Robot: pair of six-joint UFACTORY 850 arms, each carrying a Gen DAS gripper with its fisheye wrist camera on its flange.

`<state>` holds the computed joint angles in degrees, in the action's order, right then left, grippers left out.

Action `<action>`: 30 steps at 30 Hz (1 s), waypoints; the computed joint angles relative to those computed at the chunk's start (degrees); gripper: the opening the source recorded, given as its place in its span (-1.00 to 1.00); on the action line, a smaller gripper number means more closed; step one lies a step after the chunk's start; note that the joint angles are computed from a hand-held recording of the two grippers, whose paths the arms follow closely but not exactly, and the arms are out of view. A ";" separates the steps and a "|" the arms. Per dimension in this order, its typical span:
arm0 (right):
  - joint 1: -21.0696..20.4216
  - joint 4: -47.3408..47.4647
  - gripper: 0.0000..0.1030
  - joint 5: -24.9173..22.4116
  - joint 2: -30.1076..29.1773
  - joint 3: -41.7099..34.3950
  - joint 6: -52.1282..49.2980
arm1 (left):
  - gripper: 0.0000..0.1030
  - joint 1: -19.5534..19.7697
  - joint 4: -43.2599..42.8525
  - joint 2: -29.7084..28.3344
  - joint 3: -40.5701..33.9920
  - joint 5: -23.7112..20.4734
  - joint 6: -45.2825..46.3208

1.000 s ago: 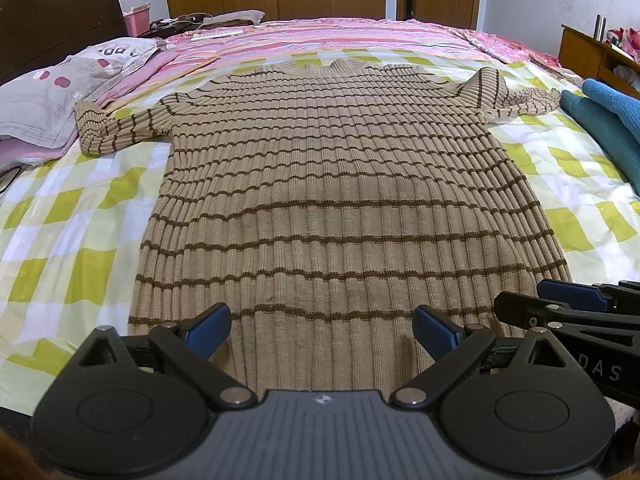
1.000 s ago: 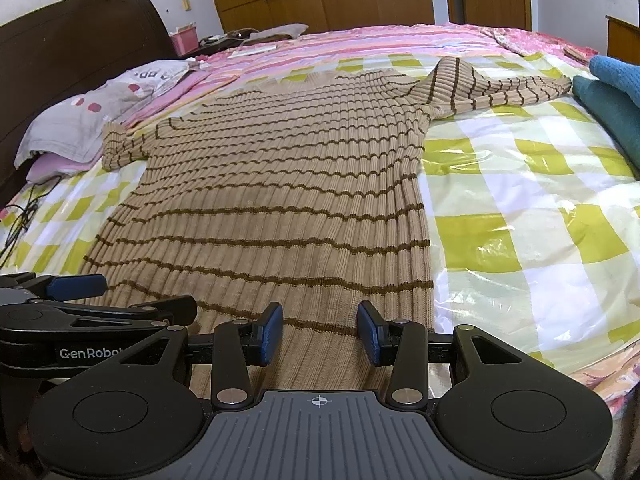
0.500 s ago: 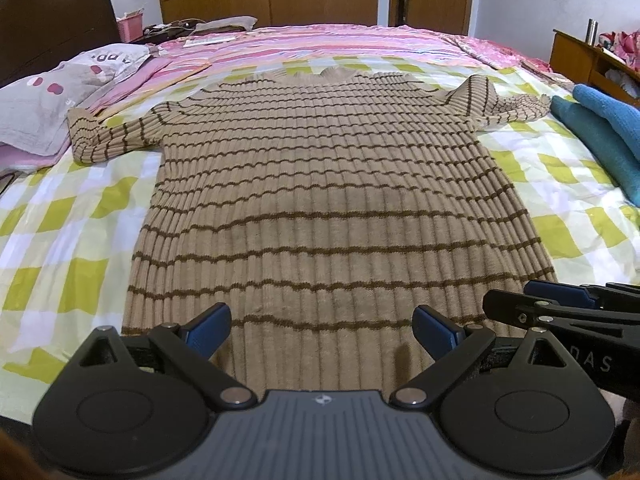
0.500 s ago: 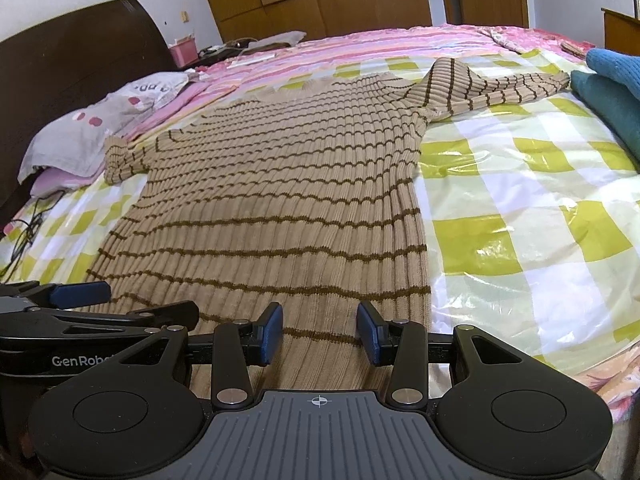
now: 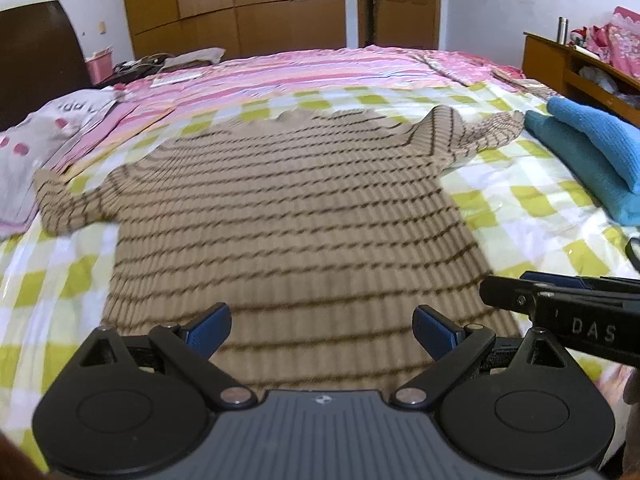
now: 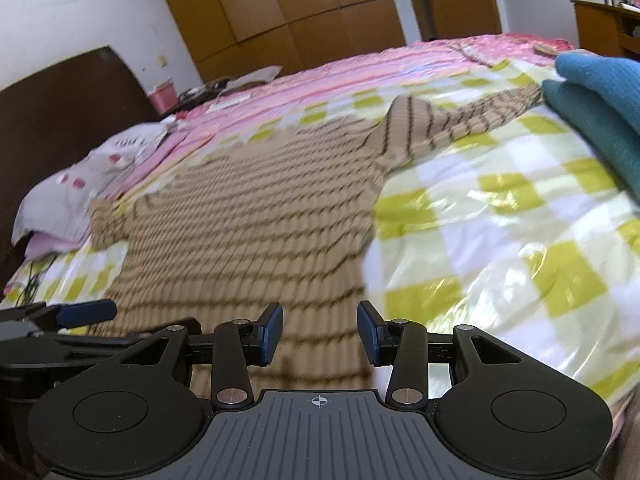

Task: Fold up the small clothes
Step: 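Reach the right gripper to the sleeve cuff by the blue towel and grasp it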

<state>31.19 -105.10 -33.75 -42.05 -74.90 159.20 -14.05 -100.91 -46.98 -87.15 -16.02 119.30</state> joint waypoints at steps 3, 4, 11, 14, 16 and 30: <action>-1.21 -0.64 -0.21 -0.55 0.38 0.28 0.55 | 0.97 -0.90 3.31 -1.41 -2.65 -0.11 -3.90; -1.76 -1.13 -0.21 -0.71 0.52 0.47 1.02 | 0.97 -1.21 4.80 -1.98 -3.69 -0.09 -5.62; -5.34 -2.11 -0.21 -0.15 0.62 0.70 1.81 | 0.97 -3.57 17.25 -6.96 -12.59 -0.63 -19.91; -7.61 -2.77 -0.21 -0.05 0.91 0.86 2.96 | 0.97 -4.51 22.23 -9.42 -16.97 -1.21 -25.67; -9.26 -2.58 -0.21 -0.29 0.86 0.55 2.90 | 0.97 -5.16 24.91 -11.15 -20.04 -1.56 -29.13; -22.70 3.65 -0.21 -0.99 -6.08 -9.59 0.97 | 0.97 -8.96 44.11 -26.24 -45.41 -2.27 -53.20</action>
